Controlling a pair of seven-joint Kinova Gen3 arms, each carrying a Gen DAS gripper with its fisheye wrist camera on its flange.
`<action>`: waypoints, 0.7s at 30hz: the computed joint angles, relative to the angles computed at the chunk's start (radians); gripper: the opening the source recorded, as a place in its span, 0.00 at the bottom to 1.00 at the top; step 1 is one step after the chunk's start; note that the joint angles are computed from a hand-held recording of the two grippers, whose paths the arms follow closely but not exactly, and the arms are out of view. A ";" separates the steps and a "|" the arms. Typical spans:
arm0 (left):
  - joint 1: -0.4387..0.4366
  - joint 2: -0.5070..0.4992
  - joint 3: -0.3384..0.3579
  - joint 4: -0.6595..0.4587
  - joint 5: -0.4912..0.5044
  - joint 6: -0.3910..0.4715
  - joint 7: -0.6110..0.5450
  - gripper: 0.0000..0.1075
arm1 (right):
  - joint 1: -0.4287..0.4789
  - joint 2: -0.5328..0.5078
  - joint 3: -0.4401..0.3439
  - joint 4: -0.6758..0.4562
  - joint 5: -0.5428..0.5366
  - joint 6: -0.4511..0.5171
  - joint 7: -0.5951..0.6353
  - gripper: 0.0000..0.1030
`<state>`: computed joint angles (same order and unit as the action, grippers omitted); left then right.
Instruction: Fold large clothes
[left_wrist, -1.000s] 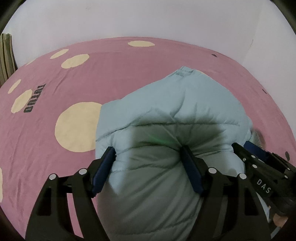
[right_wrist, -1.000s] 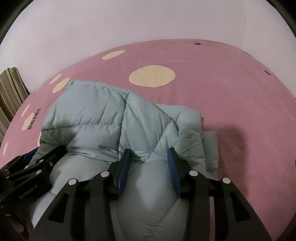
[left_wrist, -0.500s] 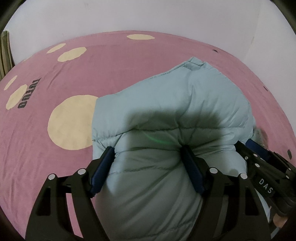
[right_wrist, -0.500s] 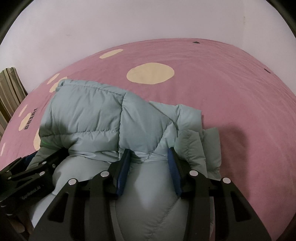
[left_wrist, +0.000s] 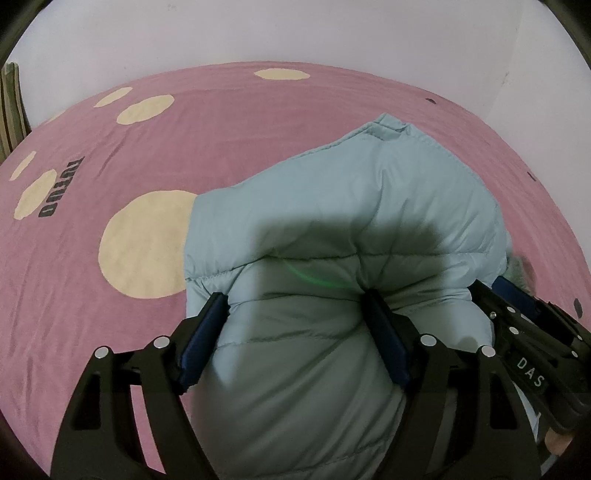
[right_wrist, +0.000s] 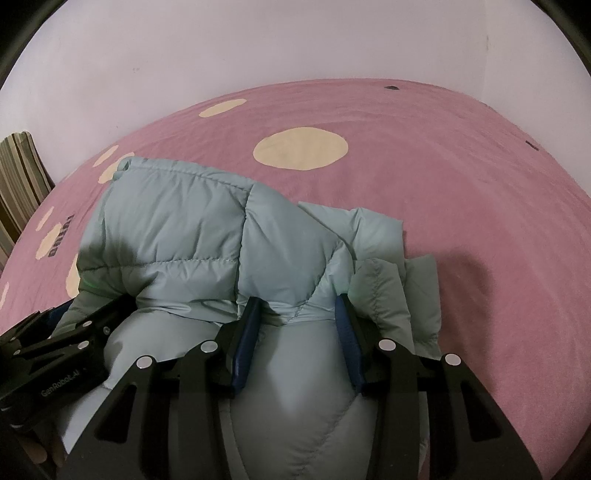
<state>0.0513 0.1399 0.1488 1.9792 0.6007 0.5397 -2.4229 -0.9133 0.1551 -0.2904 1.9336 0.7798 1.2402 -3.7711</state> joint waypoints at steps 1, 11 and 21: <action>0.002 0.001 -0.003 -0.007 -0.007 0.010 0.013 0.74 | 0.001 -0.005 0.000 0.004 0.001 -0.004 -0.002 0.42; -0.074 0.015 -0.044 -0.111 0.033 0.260 0.031 0.82 | -0.035 -0.060 -0.050 -0.002 0.012 0.073 -0.059 0.60; -0.189 -0.028 -0.126 -0.133 0.152 0.444 -0.081 0.82 | -0.102 -0.119 -0.130 0.013 0.019 0.185 -0.226 0.68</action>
